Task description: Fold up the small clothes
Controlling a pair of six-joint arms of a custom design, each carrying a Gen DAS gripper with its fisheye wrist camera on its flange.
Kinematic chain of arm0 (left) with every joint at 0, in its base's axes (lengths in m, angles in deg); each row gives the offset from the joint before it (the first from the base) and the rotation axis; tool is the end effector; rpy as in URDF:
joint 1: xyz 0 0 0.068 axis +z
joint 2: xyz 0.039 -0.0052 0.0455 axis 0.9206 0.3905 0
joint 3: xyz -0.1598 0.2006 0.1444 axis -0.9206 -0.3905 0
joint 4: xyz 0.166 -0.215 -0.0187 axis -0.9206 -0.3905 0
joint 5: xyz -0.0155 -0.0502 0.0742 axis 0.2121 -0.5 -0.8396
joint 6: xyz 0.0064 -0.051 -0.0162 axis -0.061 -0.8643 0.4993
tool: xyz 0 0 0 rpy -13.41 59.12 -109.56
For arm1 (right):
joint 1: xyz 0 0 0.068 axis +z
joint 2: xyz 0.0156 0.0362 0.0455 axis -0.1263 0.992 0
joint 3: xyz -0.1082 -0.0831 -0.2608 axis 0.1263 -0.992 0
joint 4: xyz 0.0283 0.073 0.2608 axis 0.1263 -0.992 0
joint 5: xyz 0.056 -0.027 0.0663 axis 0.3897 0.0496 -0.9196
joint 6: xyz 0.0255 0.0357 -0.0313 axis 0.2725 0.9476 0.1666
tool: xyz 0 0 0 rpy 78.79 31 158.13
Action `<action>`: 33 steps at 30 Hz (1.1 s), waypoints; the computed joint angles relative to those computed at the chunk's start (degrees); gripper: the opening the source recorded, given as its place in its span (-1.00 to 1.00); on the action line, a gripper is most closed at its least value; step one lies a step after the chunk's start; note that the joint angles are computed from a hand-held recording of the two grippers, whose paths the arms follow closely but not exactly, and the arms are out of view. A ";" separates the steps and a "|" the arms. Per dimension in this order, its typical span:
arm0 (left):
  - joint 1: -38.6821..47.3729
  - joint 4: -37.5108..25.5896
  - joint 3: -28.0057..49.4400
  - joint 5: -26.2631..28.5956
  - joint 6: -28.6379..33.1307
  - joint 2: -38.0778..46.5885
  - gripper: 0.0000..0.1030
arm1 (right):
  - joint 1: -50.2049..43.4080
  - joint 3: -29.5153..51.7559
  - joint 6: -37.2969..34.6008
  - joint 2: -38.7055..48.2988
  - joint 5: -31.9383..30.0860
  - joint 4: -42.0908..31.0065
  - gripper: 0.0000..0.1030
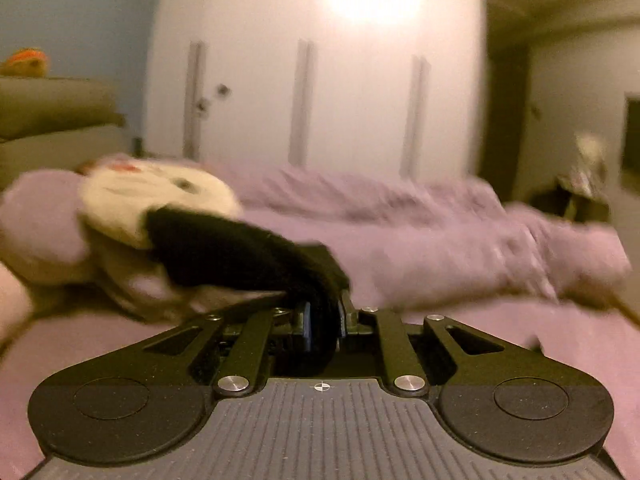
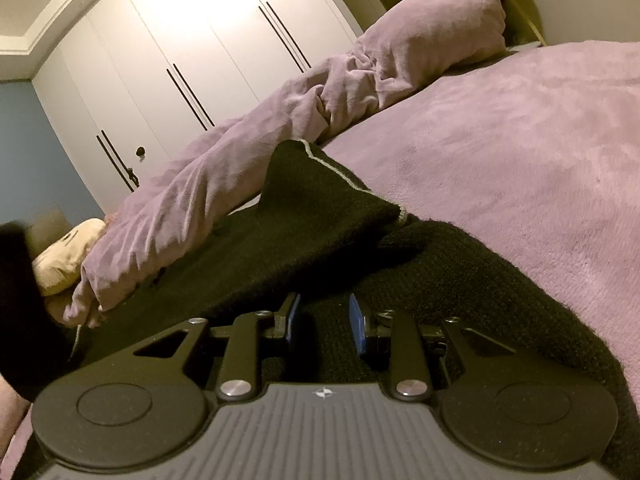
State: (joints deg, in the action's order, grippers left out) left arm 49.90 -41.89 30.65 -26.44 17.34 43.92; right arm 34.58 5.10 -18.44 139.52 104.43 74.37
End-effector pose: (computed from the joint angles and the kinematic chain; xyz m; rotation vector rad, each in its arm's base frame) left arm 0.2826 -0.0848 0.2689 0.1726 1.9562 -0.1961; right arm 0.1503 0.1044 0.1183 0.7034 1.9468 0.3414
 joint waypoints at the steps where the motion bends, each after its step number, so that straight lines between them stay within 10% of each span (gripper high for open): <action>1: -5.06 0.81 -1.16 -4.07 -1.82 1.64 -0.46 | 0.02 -0.48 0.14 -0.34 -0.13 0.47 -0.49; 3: -12.90 0.42 -2.17 -10.53 -5.14 6.15 0.80 | -0.40 -1.32 0.20 -0.73 -0.85 1.95 -0.49; 4: -15.54 0.04 -2.77 -13.03 -6.97 7.87 0.91 | -0.59 -1.66 0.23 -0.94 -1.20 2.54 -0.49; 12: -19.68 -2.71 -20.88 -21.27 -11.15 -4.43 0.89 | -2.44 -3.99 -1.48 -3.49 -6.14 6.93 -0.17; 18: 0.34 -3.67 -31.65 -19.95 -7.63 -15.24 0.90 | -2.73 4.78 3.42 -16.27 -9.53 -15.16 -0.07; 24: 24.16 -1.16 -34.58 -2.91 -2.91 -13.01 0.90 | -7.65 16.50 -1.46 3.45 -25.11 -0.88 -0.05; 33: 34.94 -8.82 -35.80 4.87 4.23 -20.83 0.91 | -14.31 42.41 -1.99 29.88 -37.13 -9.85 -0.15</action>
State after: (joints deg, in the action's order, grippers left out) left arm 84.84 -50.70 -5.14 -21.57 21.57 23.09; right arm 20.27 47.50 -20.44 169.40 67.30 64.52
